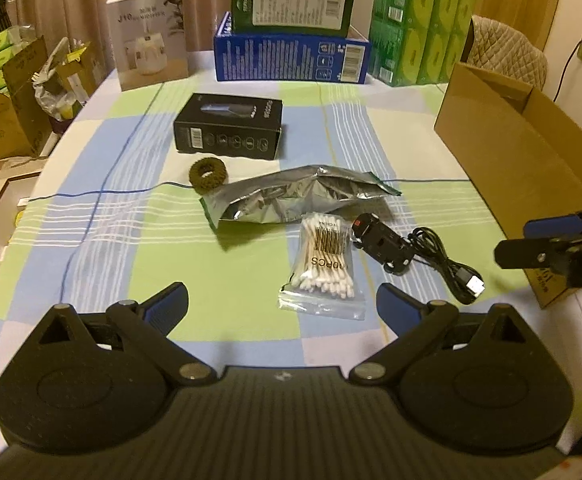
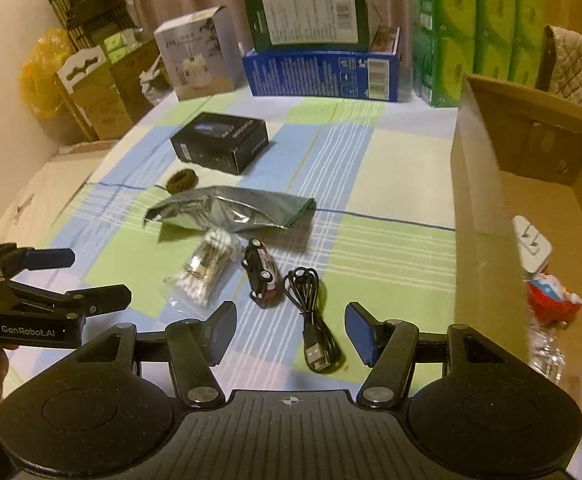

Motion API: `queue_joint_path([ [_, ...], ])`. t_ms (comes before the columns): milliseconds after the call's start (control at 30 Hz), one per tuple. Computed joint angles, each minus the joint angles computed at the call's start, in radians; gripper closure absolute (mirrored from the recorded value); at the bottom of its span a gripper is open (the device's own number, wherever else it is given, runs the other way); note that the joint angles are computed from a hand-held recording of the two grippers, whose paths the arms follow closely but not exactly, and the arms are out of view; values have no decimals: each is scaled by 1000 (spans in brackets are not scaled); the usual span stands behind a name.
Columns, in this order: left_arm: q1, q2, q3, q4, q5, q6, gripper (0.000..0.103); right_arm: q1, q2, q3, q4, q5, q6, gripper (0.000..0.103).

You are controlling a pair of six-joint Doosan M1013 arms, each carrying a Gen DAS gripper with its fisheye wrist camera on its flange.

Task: Organize objects
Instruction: 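Close the right tool on the black cable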

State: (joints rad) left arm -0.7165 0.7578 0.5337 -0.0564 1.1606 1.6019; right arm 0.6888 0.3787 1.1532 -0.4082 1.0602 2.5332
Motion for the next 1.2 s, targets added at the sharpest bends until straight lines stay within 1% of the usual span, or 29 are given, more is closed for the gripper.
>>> queue_joint_path([
  [133,-1,23,-20,-4,8,19,5,-15,18,3,30,-3,-36,57],
  [300,1,48,-41,-14,19,20,5,-30,38,-1,58,-3,-62,63],
  [467,1,58,-43,-32,11,21,5,-41,56,-5,80,3,-121,68],
  [533,-1,59,-36,-33,5,27,5,-46,60,-4,91,12,-136,74],
  [600,-2,60,-33,-30,4,31,5,-50,63,-3,104,13,-145,76],
  [967,-6,61,-15,-31,-2,43,5,-58,81,-20,116,21,-182,81],
  [1100,-6,63,-14,-27,-5,37,6,-60,87,-26,116,28,-194,88],
  [1200,-6,65,-16,-33,-6,42,7,-61,89,-27,119,27,-206,90],
])
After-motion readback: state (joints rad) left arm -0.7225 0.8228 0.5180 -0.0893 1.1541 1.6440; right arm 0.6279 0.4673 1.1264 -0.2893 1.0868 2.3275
